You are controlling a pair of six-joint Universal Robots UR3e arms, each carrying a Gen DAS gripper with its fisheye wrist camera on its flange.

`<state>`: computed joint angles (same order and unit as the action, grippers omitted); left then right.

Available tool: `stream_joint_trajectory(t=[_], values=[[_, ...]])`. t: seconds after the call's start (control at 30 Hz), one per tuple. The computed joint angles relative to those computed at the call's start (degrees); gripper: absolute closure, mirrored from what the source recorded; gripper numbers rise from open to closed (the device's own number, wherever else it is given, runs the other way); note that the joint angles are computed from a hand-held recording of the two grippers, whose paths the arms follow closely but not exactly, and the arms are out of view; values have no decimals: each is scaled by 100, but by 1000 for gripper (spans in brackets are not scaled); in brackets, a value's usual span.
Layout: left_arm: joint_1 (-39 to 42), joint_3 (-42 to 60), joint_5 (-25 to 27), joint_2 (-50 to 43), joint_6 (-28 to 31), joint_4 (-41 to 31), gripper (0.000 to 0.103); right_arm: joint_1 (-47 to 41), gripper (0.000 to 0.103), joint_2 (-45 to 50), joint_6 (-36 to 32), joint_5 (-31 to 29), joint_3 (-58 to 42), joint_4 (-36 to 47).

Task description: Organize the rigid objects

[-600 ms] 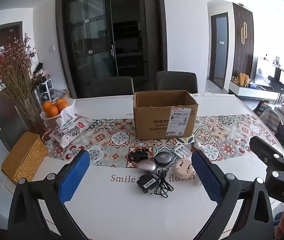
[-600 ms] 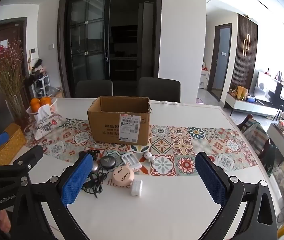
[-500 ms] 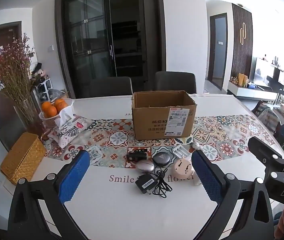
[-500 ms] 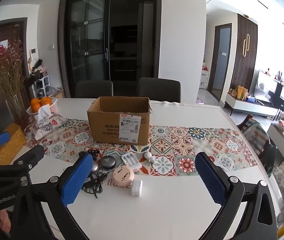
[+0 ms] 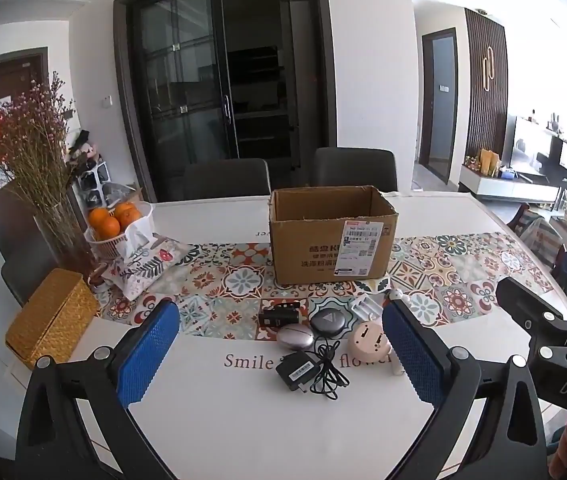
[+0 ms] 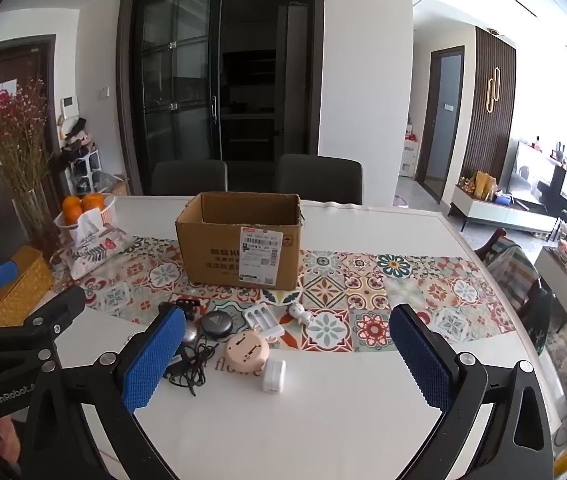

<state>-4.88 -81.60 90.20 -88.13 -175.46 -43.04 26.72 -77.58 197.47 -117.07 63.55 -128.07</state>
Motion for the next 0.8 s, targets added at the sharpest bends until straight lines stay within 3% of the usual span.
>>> stream_joint_trajectory(t=[0.8], values=[[-52,105,54,-21,-12,-73,0,20,1,75,11,18,-64,9]])
